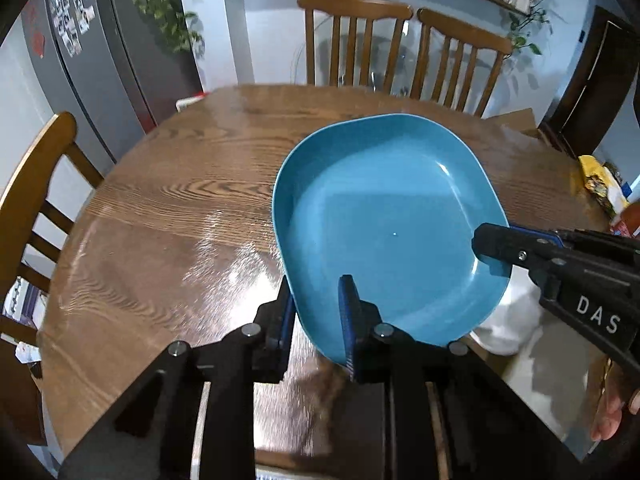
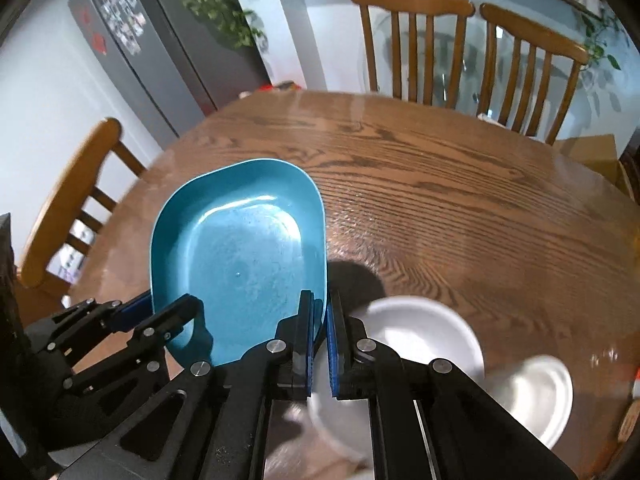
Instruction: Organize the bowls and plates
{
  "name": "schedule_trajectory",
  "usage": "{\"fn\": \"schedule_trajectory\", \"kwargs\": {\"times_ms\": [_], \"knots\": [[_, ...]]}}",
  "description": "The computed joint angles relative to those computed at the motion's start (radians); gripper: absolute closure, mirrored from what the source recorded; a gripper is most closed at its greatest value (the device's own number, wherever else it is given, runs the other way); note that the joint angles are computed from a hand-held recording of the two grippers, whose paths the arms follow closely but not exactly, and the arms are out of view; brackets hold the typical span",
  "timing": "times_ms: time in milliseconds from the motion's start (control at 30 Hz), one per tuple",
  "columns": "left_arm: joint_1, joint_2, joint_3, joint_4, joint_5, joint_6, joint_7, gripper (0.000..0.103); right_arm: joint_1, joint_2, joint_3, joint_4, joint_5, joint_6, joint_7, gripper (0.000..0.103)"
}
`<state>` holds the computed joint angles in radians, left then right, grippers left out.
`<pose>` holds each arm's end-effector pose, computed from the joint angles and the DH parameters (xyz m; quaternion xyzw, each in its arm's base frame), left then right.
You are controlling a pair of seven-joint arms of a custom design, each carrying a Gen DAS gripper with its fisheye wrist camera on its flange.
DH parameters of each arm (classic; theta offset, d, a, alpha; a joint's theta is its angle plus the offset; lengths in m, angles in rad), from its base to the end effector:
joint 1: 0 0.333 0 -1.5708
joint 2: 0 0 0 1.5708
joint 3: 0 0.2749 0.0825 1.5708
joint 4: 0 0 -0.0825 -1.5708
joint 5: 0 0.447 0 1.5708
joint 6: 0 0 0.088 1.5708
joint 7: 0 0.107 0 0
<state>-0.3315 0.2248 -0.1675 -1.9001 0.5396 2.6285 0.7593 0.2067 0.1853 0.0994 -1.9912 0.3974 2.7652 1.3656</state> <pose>0.6037 -0.3385 0.3659 -0.6482 0.7012 -0.2209 0.1983 0.6508 0.1867 0.3588 -0.7285 0.6097 -0.0929 0.2982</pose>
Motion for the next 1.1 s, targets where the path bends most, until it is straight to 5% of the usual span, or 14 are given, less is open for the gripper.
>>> {"fn": "schedule_trajectory", "kwargs": {"times_ms": [333,667,1100], "knots": [[0.007,-0.213,-0.056,-0.218,0.091,0.056,-0.109,0.084,0.08,-0.283,-0.016,-0.309,0.2,0.131,-0.123,0.096],[0.033,-0.367,-0.137,-0.37,0.134,0.068,-0.189,0.083,0.24,-0.517,-0.12,-0.565,0.213,0.214,-0.117,0.095],[0.052,-0.477,-0.185,-0.513,0.073,0.086,-0.171,0.083,0.353,-0.669,-0.185,-0.747,0.133,0.245,0.002,0.094]]}}
